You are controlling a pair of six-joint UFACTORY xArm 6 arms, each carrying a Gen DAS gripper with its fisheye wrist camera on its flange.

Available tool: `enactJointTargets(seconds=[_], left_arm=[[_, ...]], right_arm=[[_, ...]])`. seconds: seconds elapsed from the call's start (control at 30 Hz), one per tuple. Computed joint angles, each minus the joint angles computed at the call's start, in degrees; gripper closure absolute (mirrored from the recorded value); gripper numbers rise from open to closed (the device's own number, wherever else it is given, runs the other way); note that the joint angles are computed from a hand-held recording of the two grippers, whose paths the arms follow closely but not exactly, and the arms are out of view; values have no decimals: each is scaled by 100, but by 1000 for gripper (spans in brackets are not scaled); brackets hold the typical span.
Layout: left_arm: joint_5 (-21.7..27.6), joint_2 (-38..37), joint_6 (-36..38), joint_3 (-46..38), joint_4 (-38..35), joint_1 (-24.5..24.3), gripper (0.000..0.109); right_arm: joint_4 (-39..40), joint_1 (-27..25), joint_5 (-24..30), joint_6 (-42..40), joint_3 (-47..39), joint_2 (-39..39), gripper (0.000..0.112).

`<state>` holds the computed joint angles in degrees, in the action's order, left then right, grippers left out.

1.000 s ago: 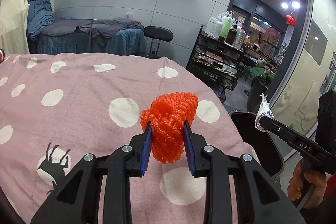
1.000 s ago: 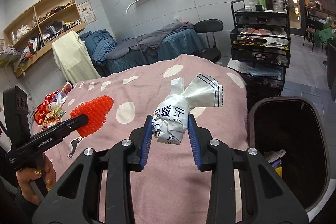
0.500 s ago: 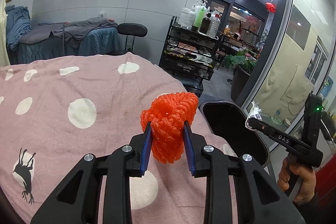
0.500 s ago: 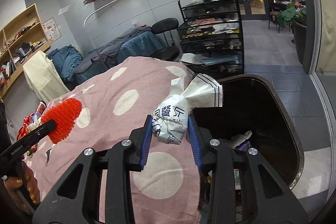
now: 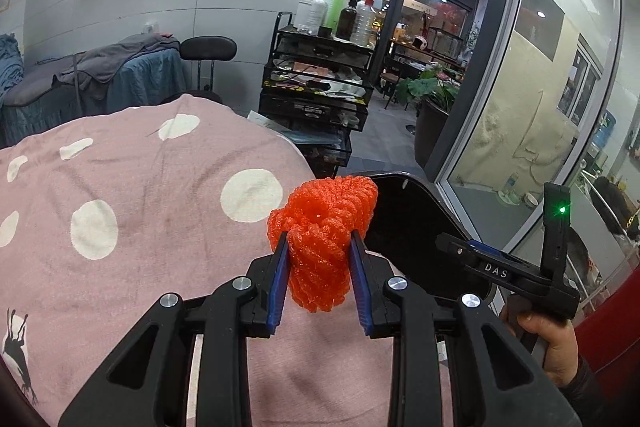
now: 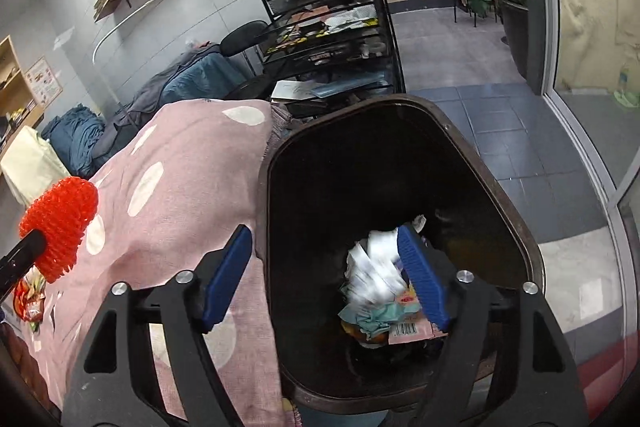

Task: Collect trash
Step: 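Carry the red net and white wrapper to the bin and release both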

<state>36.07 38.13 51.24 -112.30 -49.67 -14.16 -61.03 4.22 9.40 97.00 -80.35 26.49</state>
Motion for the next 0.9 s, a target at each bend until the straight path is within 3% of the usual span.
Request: enactJointTargets(seconds=[0.47,0.9], left_arm=[[692,777,-377,-1195,664,-434,80],[1236,1753,-889,-2708,1633,-790,80]], right_arm=[[-1687,-176,408,1930,679,-759,29],[-1863,-412,512,2233,1199,-1201,29]])
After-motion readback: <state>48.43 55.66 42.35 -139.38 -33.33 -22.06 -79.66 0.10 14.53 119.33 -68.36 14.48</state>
